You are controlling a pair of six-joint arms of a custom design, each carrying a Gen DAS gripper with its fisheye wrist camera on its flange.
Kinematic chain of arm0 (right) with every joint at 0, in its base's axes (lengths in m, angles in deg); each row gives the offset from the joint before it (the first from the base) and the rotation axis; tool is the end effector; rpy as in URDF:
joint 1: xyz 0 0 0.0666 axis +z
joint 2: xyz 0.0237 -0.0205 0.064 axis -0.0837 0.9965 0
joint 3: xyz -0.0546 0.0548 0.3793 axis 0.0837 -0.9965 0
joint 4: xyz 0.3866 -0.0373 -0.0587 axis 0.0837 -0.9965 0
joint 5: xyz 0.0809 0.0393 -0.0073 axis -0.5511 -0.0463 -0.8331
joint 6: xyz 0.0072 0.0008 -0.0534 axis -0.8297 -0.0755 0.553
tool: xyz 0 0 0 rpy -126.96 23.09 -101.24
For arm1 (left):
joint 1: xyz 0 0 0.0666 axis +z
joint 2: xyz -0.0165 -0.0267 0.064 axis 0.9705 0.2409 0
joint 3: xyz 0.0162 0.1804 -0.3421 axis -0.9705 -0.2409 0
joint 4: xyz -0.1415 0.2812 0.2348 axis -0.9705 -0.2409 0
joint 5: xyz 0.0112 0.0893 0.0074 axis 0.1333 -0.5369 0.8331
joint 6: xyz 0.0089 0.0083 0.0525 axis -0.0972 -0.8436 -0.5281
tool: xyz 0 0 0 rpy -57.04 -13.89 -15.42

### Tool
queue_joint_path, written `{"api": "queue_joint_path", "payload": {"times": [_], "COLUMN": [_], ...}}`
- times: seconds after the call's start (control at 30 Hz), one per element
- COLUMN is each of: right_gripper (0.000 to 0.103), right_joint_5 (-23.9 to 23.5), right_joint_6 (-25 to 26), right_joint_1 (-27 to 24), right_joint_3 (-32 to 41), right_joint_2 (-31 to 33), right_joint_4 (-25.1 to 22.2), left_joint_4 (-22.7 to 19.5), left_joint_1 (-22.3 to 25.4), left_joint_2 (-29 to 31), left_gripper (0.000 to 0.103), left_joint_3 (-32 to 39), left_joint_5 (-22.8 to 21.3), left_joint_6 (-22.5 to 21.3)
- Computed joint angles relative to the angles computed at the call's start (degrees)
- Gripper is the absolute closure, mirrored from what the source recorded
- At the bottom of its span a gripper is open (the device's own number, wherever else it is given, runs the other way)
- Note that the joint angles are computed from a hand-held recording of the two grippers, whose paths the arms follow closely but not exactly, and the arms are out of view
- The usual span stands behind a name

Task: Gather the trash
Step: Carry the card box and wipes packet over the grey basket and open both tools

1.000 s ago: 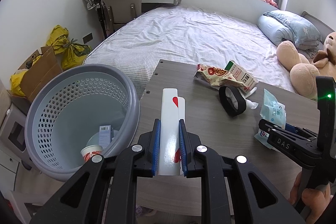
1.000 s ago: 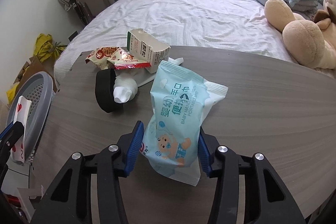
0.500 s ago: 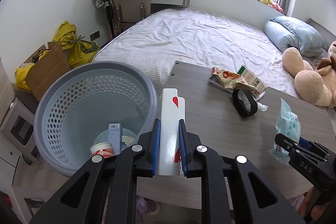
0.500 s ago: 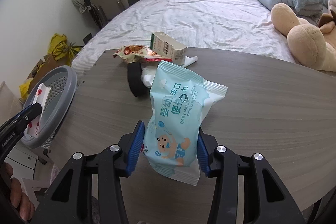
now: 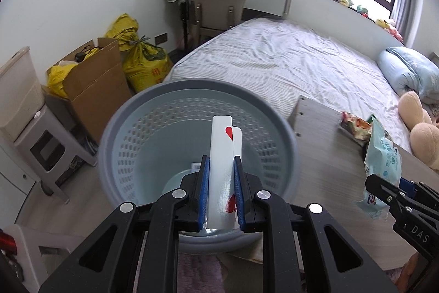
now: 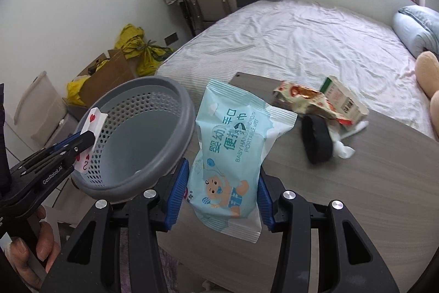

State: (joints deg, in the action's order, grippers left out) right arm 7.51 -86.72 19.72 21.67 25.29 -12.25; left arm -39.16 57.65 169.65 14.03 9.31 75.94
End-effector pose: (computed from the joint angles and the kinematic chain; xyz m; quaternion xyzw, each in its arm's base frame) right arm 0.5365 0.2394 0.3290 0.0222 0.9362 0.0903 0.3390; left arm 0.5498 -0.1782 0.3290 0.0149 0.9326 -0.0349 0.3588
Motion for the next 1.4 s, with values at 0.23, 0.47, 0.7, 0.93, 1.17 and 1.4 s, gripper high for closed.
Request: {"api": "queue_joint_path", "payload": {"times": [0.23, 0.47, 0.7, 0.93, 1.17, 1.4], "right_gripper": [0.057, 0.057, 0.057, 0.057, 0.057, 0.057], "right_joint_5": [-2.91, -4.63, -5.73, -6.76, -7.33, -8.26], "right_joint_6": [2.75, 4.26, 5.36, 5.72, 6.37, 6.87], "right_joint_1": [2.30, 3.28, 3.64, 3.47, 3.76, 3.51], "right_joint_3": [8.41, 15.06, 19.68, 22.81, 26.27, 28.51], "right_joint_2": [6.03, 10.66, 13.55, 16.18, 18.46, 20.24], "right_joint_4": [-1.75, -3.46, -4.59, -5.52, -7.20, -8.46], "left_joint_4": [-0.56, -1.52, -2.82, -3.53, -4.53, -5.35], "left_joint_1": [3.95, 6.07, 7.38, 7.97, 8.46, 8.65], "left_joint_2": [0.53, 2.31, 4.86, 6.64, 8.50, 9.66], "left_gripper": [0.086, 0.086, 0.086, 0.086, 0.086, 0.086], "left_joint_3": [0.78, 2.45, 5.20, 6.57, 8.33, 9.84], "left_joint_5": [0.63, 1.71, 3.07, 3.54, 4.24, 4.49], "left_joint_6": [-0.59, -1.37, -1.80, -2.71, -2.46, -2.51]}}
